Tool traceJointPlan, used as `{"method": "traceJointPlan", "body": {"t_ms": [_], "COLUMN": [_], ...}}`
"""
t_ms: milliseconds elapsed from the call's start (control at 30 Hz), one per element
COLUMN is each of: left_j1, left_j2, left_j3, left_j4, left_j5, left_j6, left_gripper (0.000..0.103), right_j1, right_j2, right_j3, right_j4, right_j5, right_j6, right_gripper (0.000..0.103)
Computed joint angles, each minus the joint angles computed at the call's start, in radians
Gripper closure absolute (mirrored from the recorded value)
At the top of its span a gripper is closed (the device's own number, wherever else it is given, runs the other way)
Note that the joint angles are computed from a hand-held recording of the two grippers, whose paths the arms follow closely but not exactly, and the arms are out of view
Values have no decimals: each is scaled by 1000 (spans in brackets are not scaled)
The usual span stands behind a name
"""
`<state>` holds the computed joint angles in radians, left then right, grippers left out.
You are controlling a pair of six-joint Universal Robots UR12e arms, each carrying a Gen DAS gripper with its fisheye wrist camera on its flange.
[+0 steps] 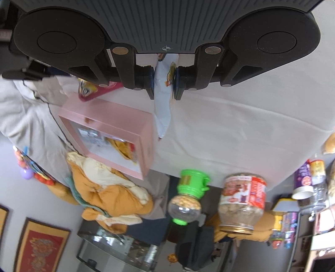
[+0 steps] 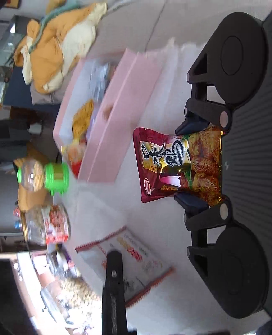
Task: Organize snacks
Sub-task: 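Lift the white packet with the left tool while the right tool lifts the duck pack toward the box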
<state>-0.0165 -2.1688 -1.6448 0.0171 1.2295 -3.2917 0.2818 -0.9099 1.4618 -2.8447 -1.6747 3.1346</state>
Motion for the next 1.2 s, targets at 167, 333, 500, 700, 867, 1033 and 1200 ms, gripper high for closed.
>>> {"method": "traceJointPlan", "body": {"t_ms": [167,333,500,700,867,1033,1200], "left_j1": [-3,-4,0,-2,1,4,-22], "left_j2": [-2,-2,9,7,3,-1,3], "left_j3": [-3,-5,-13,-8,-19,-21,10], "left_j4": [11,42,63,39,66,94,-53], "left_j5": [-55,-81,-102,-161,-202,-153,-36], "left_j6": [11,20,10,35,36,27,125], "left_gripper": [82,83,83,83,83,82,82], "right_j1": [-27,-45,-58,-84,-69,-36,-16], "right_j2": [-21,-51,-65,-71,-61,-54,-34], "right_j3": [20,51,67,92,74,53,33], "right_j4": [19,-7,-25,-37,-24,-35,-29], "right_j5": [-11,39,91,160,122,54,39], "right_j6": [62,85,91,133,136,101,63], "right_gripper": [48,66,71,70,69,69,65]}}
